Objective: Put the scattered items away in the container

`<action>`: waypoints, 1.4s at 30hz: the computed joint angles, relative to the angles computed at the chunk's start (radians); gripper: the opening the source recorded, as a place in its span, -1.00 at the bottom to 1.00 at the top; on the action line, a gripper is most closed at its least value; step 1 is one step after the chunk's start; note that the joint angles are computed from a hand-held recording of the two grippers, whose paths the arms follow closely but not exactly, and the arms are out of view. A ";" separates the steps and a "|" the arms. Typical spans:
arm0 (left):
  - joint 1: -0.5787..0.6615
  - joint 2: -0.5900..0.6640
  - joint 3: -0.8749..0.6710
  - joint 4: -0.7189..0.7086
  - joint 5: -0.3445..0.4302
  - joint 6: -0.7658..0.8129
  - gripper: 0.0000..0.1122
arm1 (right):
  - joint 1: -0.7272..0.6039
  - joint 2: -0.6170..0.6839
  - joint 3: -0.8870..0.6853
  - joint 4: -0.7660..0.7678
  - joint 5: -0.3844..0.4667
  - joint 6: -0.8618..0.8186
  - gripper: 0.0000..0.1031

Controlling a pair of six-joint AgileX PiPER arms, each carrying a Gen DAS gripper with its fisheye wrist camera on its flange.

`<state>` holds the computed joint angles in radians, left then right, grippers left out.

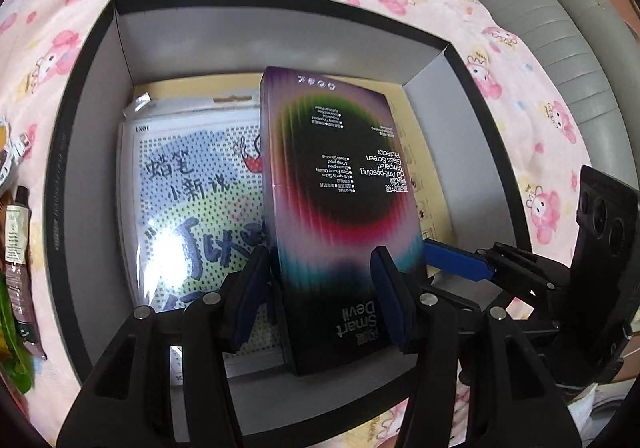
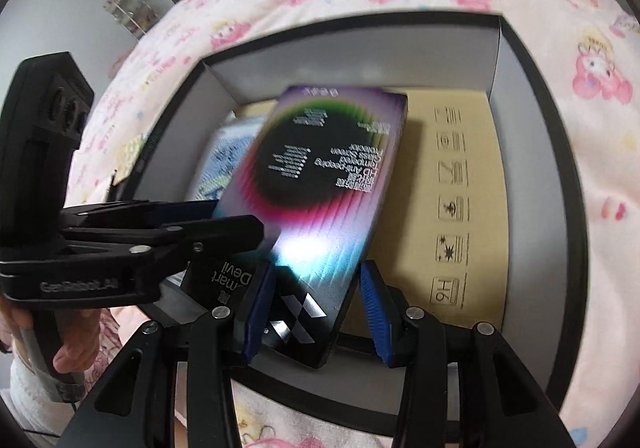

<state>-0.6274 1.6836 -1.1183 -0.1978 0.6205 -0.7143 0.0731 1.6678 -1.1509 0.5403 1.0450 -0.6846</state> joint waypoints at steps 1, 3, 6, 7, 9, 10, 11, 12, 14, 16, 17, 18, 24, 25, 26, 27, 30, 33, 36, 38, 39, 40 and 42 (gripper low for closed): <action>-0.003 -0.004 0.004 0.008 -0.003 -0.007 -0.07 | -0.008 -0.004 0.001 0.009 0.004 -0.006 -0.23; -0.014 -0.029 0.021 0.059 -0.017 -0.058 -0.11 | -0.021 -0.026 0.005 0.021 -0.005 -0.011 -0.23; -0.035 -0.070 0.037 0.217 -0.014 -0.216 -0.20 | -0.036 -0.048 -0.012 0.029 -0.050 0.012 -0.23; -0.038 -0.067 0.030 0.253 -0.007 -0.254 -0.28 | -0.034 -0.047 -0.028 0.017 -0.065 0.037 -0.23; -0.035 -0.054 0.014 0.299 0.015 -0.312 -0.38 | -0.019 -0.037 -0.069 -0.008 -0.091 0.069 -0.23; -0.034 -0.044 0.005 0.317 0.029 -0.336 -0.40 | -0.007 -0.037 -0.079 -0.016 -0.108 0.079 -0.23; -0.038 -0.034 -0.003 0.335 0.046 -0.361 -0.42 | -0.004 -0.038 -0.080 -0.015 -0.119 0.079 -0.23; -0.042 -0.024 -0.011 0.349 0.058 -0.382 -0.42 | -0.001 -0.027 -0.092 -0.014 -0.121 0.084 -0.23; -0.029 -0.005 -0.017 0.307 0.045 -0.349 -0.42 | -0.001 -0.017 -0.083 -0.011 -0.110 0.082 -0.23; -0.006 0.012 -0.017 0.232 0.014 -0.281 -0.42 | 0.003 0.001 -0.078 -0.043 -0.109 0.101 -0.23; 0.001 0.017 -0.016 0.200 0.003 -0.250 -0.42 | 0.009 0.006 -0.075 -0.072 -0.120 0.123 -0.23; 0.005 0.020 -0.015 0.175 -0.008 -0.225 -0.42 | 0.010 0.007 -0.077 -0.091 -0.125 0.139 -0.23; -0.010 0.041 -0.049 0.104 -0.060 -0.127 -0.42 | -0.003 -0.015 -0.056 -0.082 -0.129 0.115 -0.23; -0.020 0.034 -0.053 0.153 -0.056 -0.177 -0.42 | -0.002 -0.014 -0.054 -0.084 -0.126 0.112 -0.23; -0.027 0.028 -0.058 0.216 -0.043 -0.242 -0.42 | -0.004 -0.010 -0.054 -0.076 -0.119 0.103 -0.23; -0.029 0.033 -0.070 0.251 -0.029 -0.281 -0.42 | -0.001 -0.001 -0.055 -0.064 -0.120 0.096 -0.23; -0.027 0.061 -0.108 0.297 0.030 -0.342 -0.42 | -0.012 0.015 -0.062 0.022 -0.083 0.016 -0.23; -0.018 0.087 -0.129 0.284 0.059 -0.332 -0.42 | 0.001 0.030 -0.061 0.048 -0.065 -0.018 -0.23; -0.012 0.101 -0.128 0.238 0.036 -0.290 -0.42 | 0.044 0.049 -0.062 -0.027 -0.081 0.026 -0.23; -0.017 0.096 -0.121 0.225 0.032 -0.271 -0.42 | 0.064 0.037 -0.053 -0.096 -0.123 0.078 -0.23; -0.018 0.103 -0.128 0.216 0.031 -0.260 -0.42 | 0.062 0.039 -0.058 -0.118 -0.126 0.107 -0.23; -0.018 0.109 -0.133 0.204 0.030 -0.244 -0.42 | 0.052 0.046 -0.068 -0.126 -0.117 0.129 -0.23; -0.018 0.115 -0.140 0.185 0.029 -0.222 -0.42 | 0.032 0.054 -0.079 -0.135 -0.106 0.152 -0.25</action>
<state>-0.6452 1.7990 -1.2585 -0.0128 0.6491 -0.9364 0.1055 1.7222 -1.2298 0.4055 0.9391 -0.5330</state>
